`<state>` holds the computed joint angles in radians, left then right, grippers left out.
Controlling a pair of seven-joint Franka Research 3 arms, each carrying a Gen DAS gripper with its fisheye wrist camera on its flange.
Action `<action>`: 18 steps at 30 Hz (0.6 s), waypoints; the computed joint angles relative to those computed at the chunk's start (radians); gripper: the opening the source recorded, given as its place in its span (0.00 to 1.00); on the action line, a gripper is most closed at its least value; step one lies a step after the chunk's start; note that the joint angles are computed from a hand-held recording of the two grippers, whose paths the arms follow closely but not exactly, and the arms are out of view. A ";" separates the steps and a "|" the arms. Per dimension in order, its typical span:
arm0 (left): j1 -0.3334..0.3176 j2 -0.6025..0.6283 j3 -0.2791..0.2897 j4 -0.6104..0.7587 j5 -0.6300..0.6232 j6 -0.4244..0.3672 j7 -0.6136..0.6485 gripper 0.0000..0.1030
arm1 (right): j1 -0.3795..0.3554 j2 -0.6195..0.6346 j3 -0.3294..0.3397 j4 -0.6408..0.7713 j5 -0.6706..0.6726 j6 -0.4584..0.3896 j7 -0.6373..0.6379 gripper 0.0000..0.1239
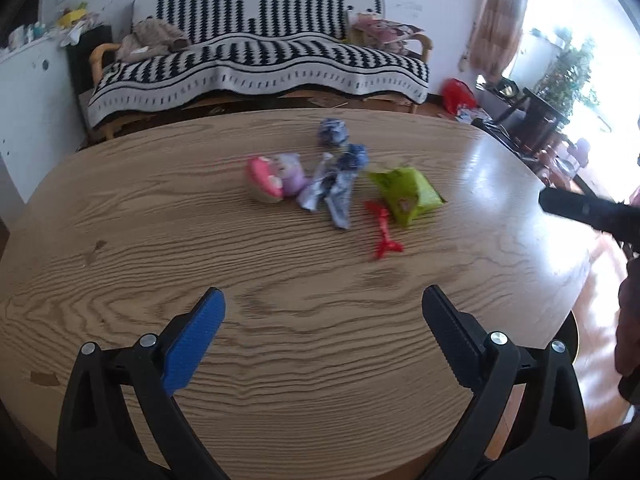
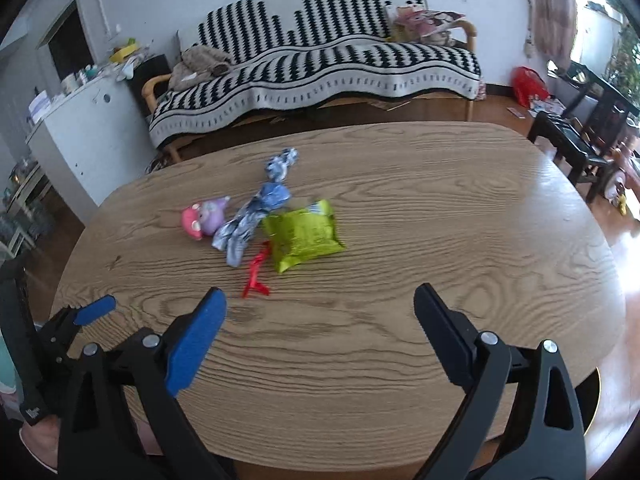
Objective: Collect trash
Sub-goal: 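Turn both tools back toward the table, then grasp the pink-purple toy with left tool while right tool grasps the yellow-green snack bag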
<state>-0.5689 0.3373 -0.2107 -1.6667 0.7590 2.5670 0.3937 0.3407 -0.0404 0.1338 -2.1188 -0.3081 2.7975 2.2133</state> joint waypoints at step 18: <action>0.033 0.282 0.061 0.375 -0.164 -0.076 0.043 0.93 | 0.096 0.267 -0.120 0.209 -0.098 0.015 0.006 0.75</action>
<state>-0.5360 0.6197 -0.1497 -1.2921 0.5952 2.4908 0.4371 0.4362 0.2263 0.0138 -1.9093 -0.4065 2.8128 2.2196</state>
